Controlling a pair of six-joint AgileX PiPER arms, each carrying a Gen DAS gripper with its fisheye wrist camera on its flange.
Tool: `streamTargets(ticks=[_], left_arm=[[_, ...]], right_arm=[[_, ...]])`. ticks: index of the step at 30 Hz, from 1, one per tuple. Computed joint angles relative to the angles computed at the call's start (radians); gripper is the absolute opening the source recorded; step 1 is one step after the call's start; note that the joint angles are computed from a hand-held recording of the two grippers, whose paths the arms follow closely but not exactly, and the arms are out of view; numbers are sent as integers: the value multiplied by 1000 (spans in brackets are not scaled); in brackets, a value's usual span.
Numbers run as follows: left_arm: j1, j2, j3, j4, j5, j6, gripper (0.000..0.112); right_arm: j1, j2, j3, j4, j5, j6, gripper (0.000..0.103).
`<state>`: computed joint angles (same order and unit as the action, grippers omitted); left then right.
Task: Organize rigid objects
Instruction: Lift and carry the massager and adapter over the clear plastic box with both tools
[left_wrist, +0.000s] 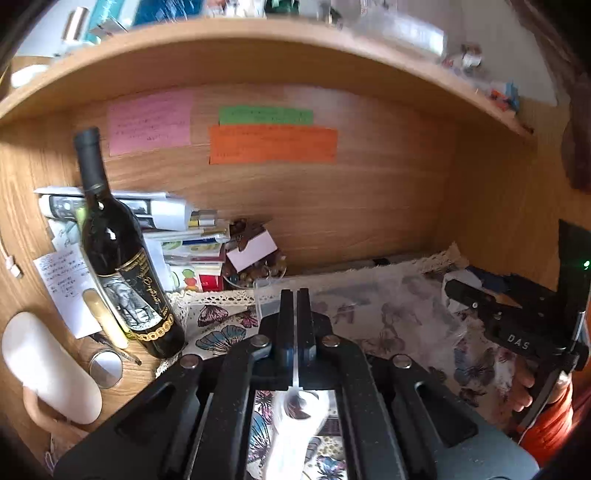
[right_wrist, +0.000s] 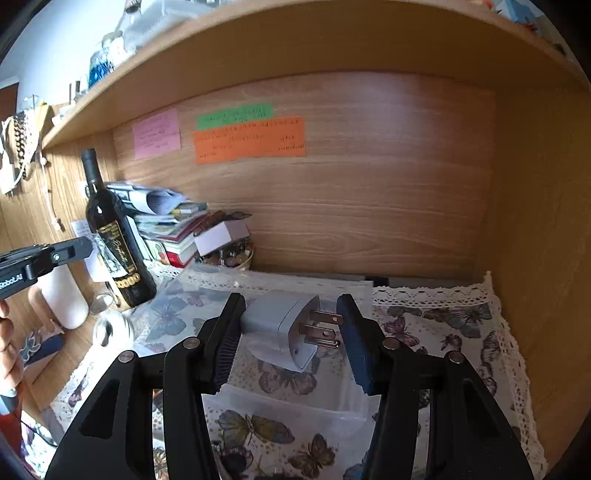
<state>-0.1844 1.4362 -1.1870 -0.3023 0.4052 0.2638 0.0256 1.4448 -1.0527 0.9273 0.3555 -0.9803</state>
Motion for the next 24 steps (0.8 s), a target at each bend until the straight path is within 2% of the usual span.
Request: streamTargets(ticks=[2, 5, 7, 9, 11, 13, 15, 21, 24], left_arm=[[-6, 17, 15, 54, -9, -50, 1], [6, 22, 46, 44, 5, -25, 6], [17, 9, 84, 20, 9, 16, 16], [24, -13, 130, 3, 10, 38, 36], [31, -20, 165, -37, 12, 90, 43], [22, -32, 207, -39, 9, 105, 44], [16, -38, 246, -76, 21, 148, 53], [-54, -48, 353, -60, 2, 136, 59], [-72, -27, 376, -113, 3, 183, 63]], right_arm=[[6, 20, -8, -18, 2, 16, 48], [13, 37, -11, -51, 5, 37, 48], [15, 38, -10, -66, 7, 44, 48], [17, 36, -8, -76, 6, 49, 48], [22, 39, -12, -107, 0, 77, 48], [26, 47, -20, -137, -1, 109, 48], [24, 49, -21, -153, 6, 128, 48], [19, 35, 4, -182, -3, 155, 48], [5, 24, 18, -172, 5, 143, 48]])
